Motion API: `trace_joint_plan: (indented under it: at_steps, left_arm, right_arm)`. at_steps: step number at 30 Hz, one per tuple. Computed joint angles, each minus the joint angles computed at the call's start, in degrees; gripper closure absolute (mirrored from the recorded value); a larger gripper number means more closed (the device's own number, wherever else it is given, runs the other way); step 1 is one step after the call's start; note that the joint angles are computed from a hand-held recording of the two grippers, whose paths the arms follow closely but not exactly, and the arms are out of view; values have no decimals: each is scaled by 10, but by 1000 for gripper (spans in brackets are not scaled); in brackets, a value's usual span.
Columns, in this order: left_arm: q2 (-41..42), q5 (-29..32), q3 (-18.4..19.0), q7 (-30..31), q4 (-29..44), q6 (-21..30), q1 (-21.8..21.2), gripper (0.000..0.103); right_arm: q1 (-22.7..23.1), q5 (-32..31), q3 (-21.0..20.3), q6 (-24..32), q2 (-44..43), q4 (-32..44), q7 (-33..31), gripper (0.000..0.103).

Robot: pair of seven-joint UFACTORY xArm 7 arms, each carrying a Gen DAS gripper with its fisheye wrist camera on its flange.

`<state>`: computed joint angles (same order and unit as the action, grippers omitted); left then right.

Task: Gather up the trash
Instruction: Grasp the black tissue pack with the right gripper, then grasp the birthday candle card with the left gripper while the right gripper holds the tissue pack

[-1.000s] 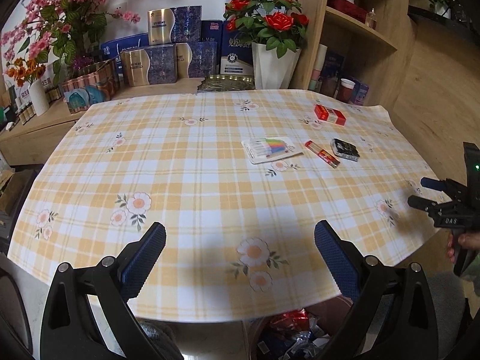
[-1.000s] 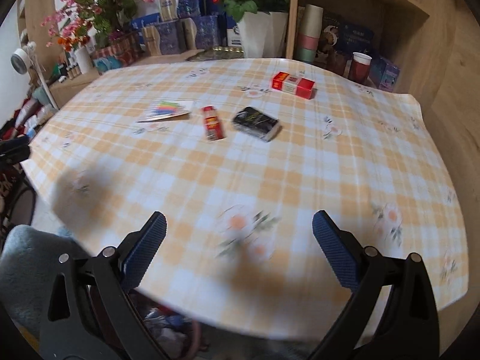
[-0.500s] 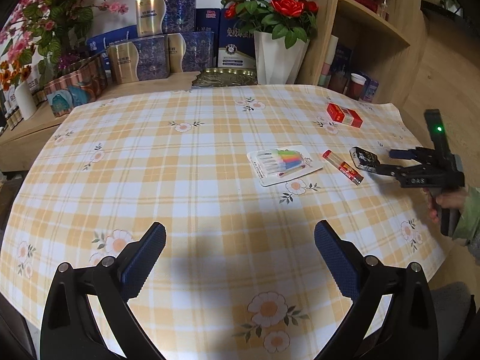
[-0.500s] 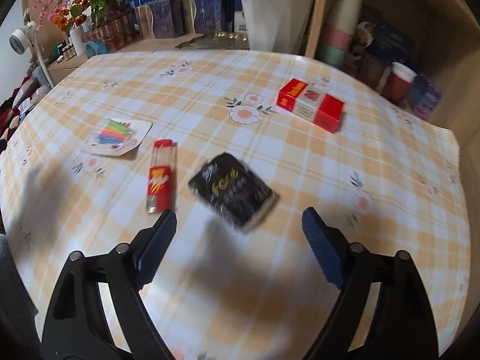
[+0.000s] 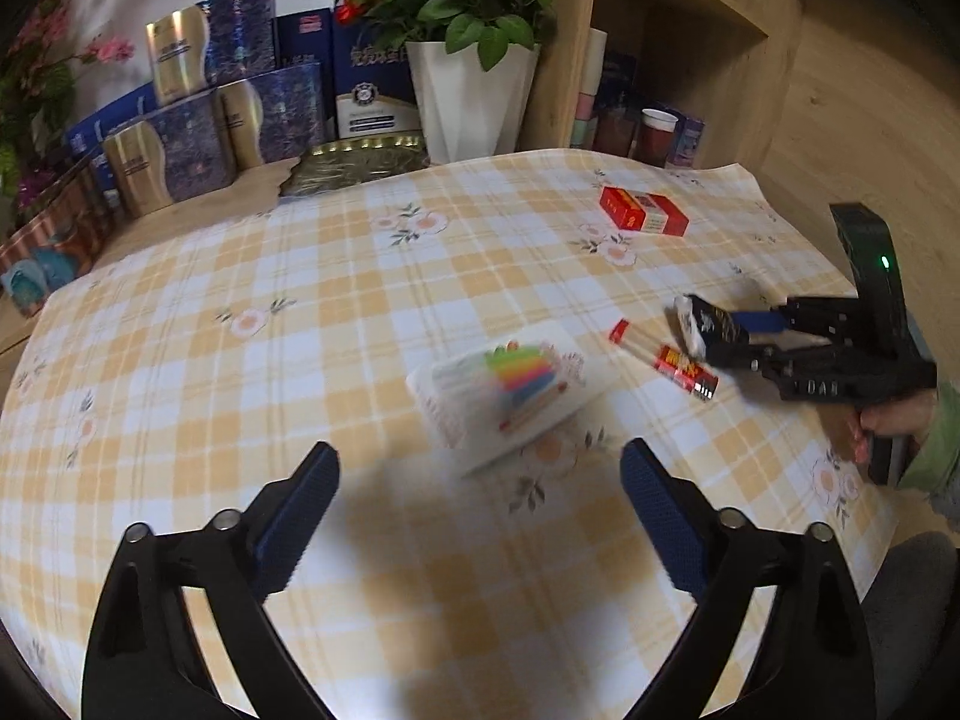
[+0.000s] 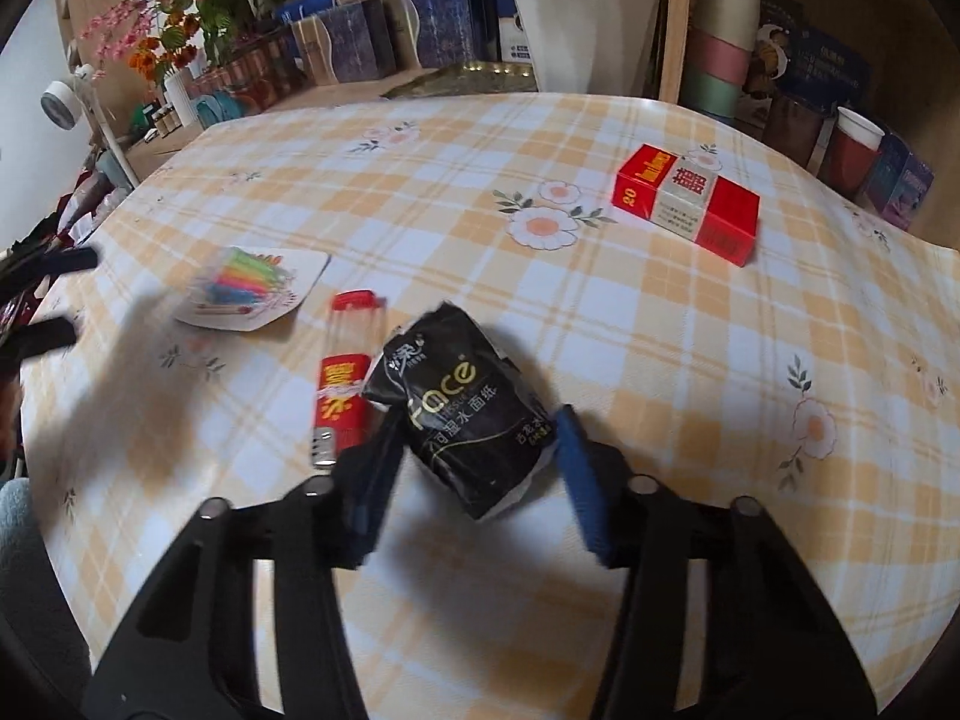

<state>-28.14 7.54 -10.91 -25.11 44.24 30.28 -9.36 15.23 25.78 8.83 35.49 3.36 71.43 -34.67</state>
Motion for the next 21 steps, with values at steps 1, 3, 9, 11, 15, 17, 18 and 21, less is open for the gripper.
trace_joint_plan:
  at_steps: [1, 3, 9, 11, 15, 17, 18, 21]
  left_arm:
    - [21, -17, 18, 21, 11, -13, -13, 15]
    - [53, -32, 32, 50, 31, -25, -21, 24]
    - [138, -24, 46, 155, 96, -16, -20, 46]
    - [153, -16, 46, 193, 106, -18, -21, 46]
    - [171, -50, 57, 265, 116, -12, -29, 55]
    - [177, -74, 61, 299, 119, -5, -33, 63]
    - [176, -103, 67, 324, 115, -10, -39, 67]
    - [173, -138, 67, 345, 110, -14, -40, 67]
  right_arm:
    - [0, 3, 0, -4, -4, -4, 2, 61]
    - [-1, 27, -1, -9, -12, -12, 6, 62]
    - [-3, 67, -8, -21, -29, -31, 9, 63]
    - [-4, 82, -11, -14, -34, -33, 8, 63]
    - [-4, 87, -15, -9, -42, -40, 6, 63]
    - [-4, 86, -17, -5, -45, -43, 8, 63]
    - [-4, 86, -18, -5, -46, -44, 9, 63]
    - [-4, 93, -20, -4, -50, -51, 8, 63]
